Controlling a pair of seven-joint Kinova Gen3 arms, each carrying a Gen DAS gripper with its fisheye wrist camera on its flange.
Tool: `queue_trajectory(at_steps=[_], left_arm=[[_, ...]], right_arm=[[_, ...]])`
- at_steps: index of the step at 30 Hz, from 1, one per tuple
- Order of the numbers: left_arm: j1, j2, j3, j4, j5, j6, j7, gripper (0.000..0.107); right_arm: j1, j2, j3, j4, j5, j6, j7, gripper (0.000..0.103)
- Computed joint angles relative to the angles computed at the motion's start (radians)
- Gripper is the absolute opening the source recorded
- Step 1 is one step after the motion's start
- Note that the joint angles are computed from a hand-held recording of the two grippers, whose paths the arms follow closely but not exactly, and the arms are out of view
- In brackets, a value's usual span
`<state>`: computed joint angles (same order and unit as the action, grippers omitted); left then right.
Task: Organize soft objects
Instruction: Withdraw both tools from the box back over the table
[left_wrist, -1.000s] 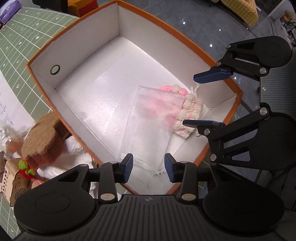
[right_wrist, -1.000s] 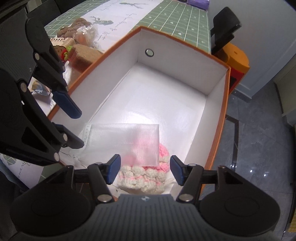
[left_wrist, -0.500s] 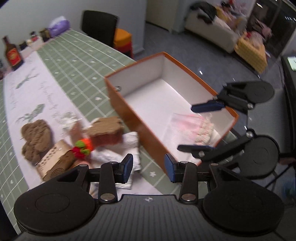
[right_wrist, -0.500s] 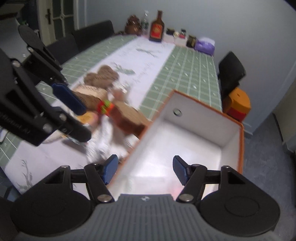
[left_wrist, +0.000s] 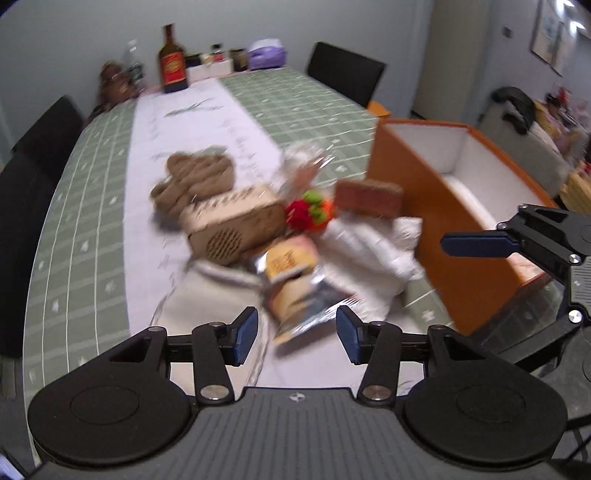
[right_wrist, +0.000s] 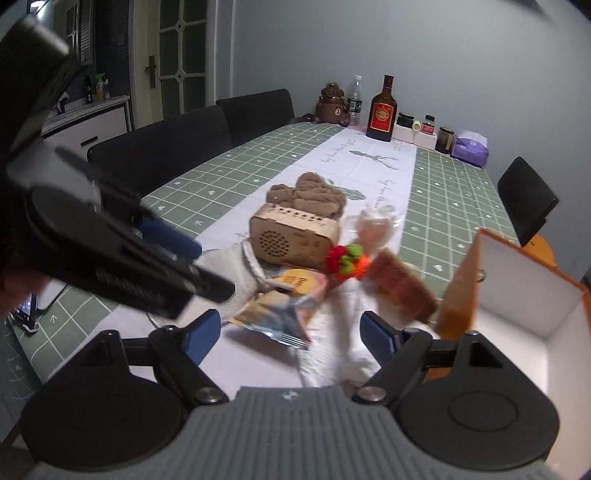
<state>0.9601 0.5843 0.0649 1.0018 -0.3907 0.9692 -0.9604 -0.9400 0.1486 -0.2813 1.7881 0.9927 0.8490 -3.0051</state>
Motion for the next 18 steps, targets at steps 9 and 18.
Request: queue_trajectory(at_steps=[9, 18], left_arm=[[0.269, -0.053, -0.417, 0.315, -0.062, -0.227, 0.366, 0.077], [0.22, -0.077, -0.343, 0.477, -0.346, -0.337, 0.729, 0.081]], right_arm=[[-0.13, 0.181, 0.069, -0.037, 0.18, 0.108, -0.212, 0.089], [-0.136, 0.247, 0.107, -0.081, 0.222, 0.107, -0.247, 0.094]])
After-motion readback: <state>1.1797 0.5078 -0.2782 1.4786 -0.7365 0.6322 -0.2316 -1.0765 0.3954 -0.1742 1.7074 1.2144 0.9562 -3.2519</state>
